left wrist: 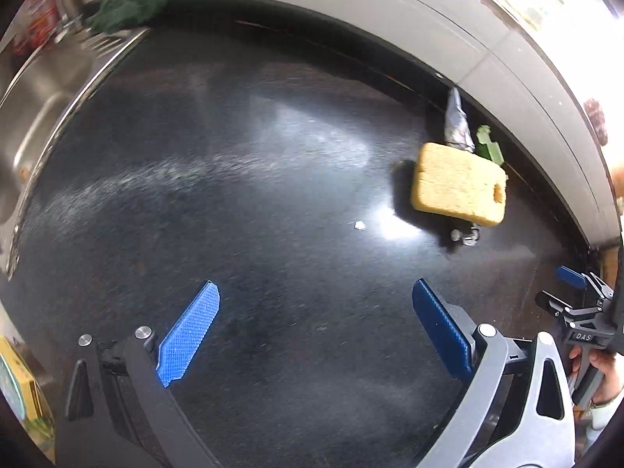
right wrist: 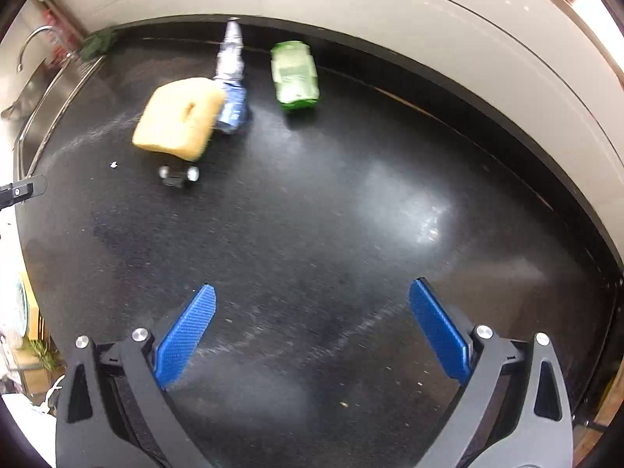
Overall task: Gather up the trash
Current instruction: 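Return both tools to the countertop toward the sponge and toy car, then grasp the yellow sponge with left tool while right tool grasps light-green car shell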
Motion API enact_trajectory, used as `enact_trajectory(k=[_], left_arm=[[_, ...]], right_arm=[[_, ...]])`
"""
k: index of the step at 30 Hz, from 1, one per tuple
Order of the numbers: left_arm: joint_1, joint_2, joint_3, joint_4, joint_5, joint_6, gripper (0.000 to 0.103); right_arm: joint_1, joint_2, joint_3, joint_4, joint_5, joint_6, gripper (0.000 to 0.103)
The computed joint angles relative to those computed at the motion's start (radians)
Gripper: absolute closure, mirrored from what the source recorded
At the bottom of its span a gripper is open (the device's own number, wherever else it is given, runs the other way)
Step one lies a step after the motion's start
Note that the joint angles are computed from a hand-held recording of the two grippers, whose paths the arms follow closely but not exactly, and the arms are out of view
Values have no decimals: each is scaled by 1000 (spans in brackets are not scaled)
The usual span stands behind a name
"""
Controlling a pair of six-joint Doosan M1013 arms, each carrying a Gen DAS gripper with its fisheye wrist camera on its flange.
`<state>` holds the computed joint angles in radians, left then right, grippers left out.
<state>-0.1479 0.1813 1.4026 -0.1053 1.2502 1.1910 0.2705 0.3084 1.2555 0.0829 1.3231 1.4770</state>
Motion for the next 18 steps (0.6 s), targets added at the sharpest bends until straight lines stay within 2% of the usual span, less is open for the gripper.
enact_trajectory(k=[6, 10, 14, 18], left_arm=[[-66, 122, -151, -7, 59, 83, 7], [-91, 187, -235, 22, 99, 106, 7], [-100, 238, -291, 43, 136, 116, 7], [-95, 266, -312, 10, 134, 116, 7]], right_arm=[[-79, -50, 94, 16, -22, 57, 7], [-116, -75, 137, 49, -30, 89, 7], [-146, -98, 171, 73, -45, 102, 7], [-165, -113, 186, 71, -43, 113, 7]])
